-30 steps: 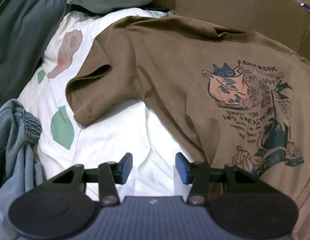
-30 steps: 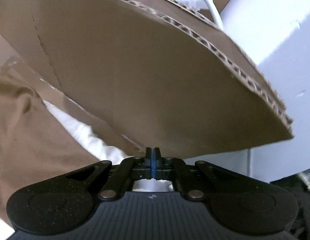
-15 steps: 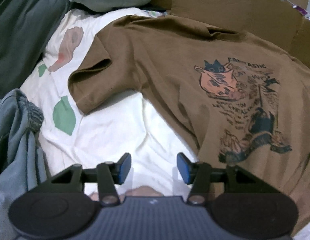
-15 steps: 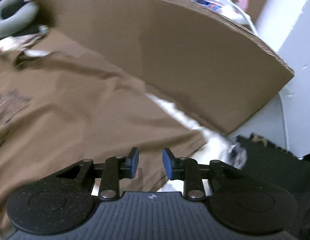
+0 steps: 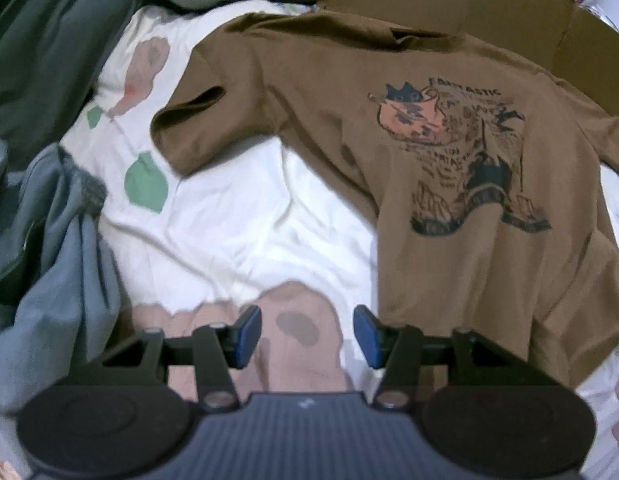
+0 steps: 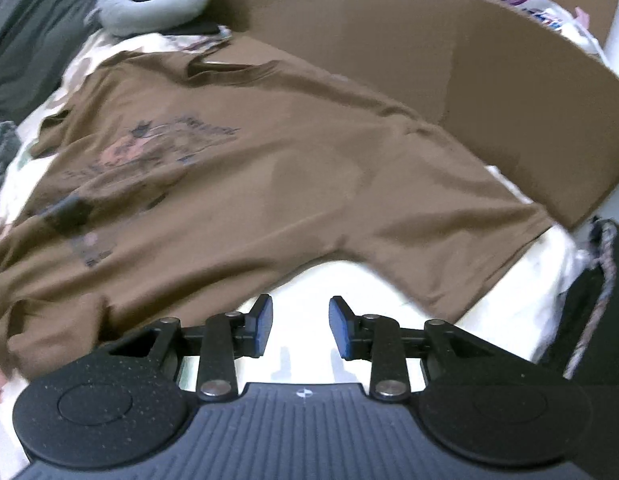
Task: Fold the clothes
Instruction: 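Grasp the T-shirt hem with the right tool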
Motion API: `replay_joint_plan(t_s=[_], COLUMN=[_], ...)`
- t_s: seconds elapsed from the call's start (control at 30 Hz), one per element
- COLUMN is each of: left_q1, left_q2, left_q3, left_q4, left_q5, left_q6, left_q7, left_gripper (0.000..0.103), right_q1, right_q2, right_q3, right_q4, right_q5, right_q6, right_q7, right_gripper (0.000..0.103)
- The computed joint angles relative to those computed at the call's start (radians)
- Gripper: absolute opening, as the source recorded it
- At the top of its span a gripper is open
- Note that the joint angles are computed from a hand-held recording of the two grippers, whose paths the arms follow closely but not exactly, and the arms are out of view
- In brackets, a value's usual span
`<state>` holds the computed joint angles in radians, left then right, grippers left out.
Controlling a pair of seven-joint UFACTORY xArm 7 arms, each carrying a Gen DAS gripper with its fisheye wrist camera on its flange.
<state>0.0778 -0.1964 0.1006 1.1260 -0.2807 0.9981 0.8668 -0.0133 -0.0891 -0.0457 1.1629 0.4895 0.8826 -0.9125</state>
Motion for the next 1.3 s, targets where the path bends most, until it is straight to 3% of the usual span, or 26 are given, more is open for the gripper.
replay_joint_plan(t_s=[0.2, 0.4, 0.87, 0.93, 1.0, 1.3], left_q1=[0.005, 0.002, -0.002, -0.002, -0.001, 0.000], left_q2=[-0.005, 0.005, 0.005, 0.007, 0.006, 0.008], left_q3=[0.007, 0.002, -0.001, -0.002, -0.003, -0.004], left_q4=[0.002, 0.007, -0.003, -0.002, -0.004, -0.003], left_q5=[0.011, -0.006, -0.014, -0.015, -0.011, -0.004], left_q6=[0.069, 0.078, 0.065, 0.065, 0.064, 0.063], left_q7=[0.030, 0.038, 0.055, 0.055, 0.053, 0.048], left_gripper=[0.053, 0.053, 0.053, 0.053, 0.053, 0.053], right_q1=[0.023, 0.062, 0.075, 0.060, 0.044, -0.006], right_q2=[-0.025, -0.033, 0.038, 0.045, 0.043, -0.016], right_q3=[0.001, 0.021, 0.042, 0.033, 0.026, -0.010], right_q4=[-0.037, -0.063, -0.055, -0.043, -0.037, -0.034], right_q5=[0.129, 0.189, 0.206, 0.224, 0.234, 0.190], right_q6=[0.052, 0.136, 0.312, 0.356, 0.394, 0.516], right_q7=[-0.024, -0.002, 0.076, 0.054, 0.030, -0.051], right_gripper=[0.038, 0.038, 0.038, 0.026, 0.003, 0.000])
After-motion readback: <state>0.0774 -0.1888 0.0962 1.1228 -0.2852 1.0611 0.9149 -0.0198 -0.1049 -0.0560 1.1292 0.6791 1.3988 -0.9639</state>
